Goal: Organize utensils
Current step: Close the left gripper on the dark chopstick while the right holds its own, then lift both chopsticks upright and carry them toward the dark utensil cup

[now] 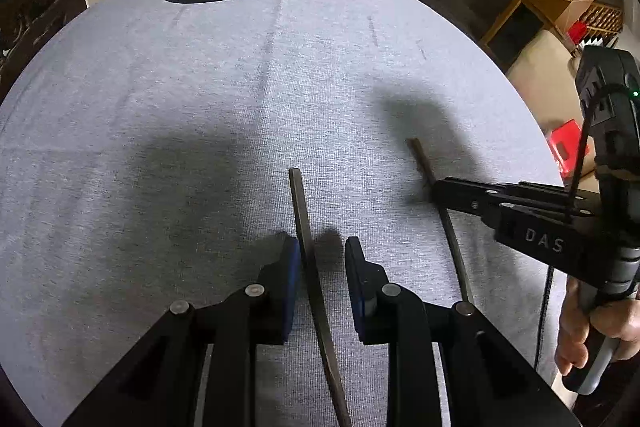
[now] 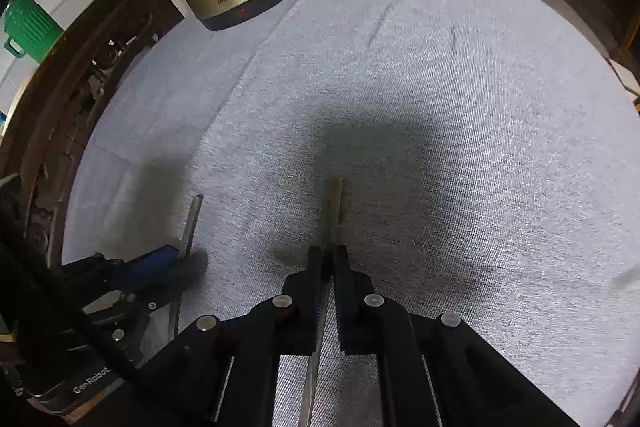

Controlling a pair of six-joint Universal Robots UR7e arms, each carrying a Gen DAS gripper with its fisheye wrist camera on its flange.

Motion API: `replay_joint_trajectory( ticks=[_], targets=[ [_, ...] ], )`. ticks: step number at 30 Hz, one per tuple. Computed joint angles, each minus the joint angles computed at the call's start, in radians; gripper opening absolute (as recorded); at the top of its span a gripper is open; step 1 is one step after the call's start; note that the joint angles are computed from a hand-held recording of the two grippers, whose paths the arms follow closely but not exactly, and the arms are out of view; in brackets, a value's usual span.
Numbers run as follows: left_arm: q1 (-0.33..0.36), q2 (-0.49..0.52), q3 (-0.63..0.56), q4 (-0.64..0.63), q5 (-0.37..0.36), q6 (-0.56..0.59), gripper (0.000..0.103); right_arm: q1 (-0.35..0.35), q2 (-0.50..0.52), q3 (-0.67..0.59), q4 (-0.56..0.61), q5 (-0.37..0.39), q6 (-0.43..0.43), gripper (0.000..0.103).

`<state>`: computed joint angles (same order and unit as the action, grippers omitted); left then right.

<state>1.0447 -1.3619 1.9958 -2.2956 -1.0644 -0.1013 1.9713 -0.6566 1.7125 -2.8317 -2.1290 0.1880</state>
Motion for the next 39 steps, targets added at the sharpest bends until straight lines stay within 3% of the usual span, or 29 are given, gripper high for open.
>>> replay_joint_trajectory(
  ticks=[4,5,6,7,11,17,20,27,39],
  targets=[
    [-0.023,0.007,0.012,-0.009,0.043,0.012,0.023,-0.004,-0.009,0.007,0.002,0.004,-0.006,0.009],
    [-0.032,0.009,0.017,-0.012,0.061,0.022,0.020,-0.003,-0.007,0.004,0.003,0.003,-0.005,0.009],
    [-0.040,0.009,0.022,-0.010,0.074,0.025,0.008,-0.002,-0.009,0.004,0.007,0.001,-0.003,0.009],
    [-0.046,0.008,0.025,-0.007,0.080,0.025,0.007,0.001,-0.009,0.006,0.010,-0.001,0.001,0.009],
    [-0.027,-0.004,0.013,0.005,0.044,0.029,0.005,0.013,0.024,-0.044,0.065,-0.023,0.009,0.009],
    [-0.011,-0.027,0.014,0.010,0.071,0.037,0.005,0.053,0.069,-0.072,0.061,-0.126,-0.049,0.008],
    [-0.003,-0.050,0.021,0.009,0.075,0.038,0.005,0.057,0.071,-0.065,0.042,-0.117,-0.044,0.007],
    [-0.029,-0.136,0.049,-0.025,0.106,0.037,0.005,0.061,0.017,0.017,-0.107,-0.038,-0.071,0.006],
    [-0.114,-0.322,0.116,-0.136,0.199,0.034,0.005,0.095,-0.100,0.234,-0.498,-0.060,-0.091,0.006]
  ],
)
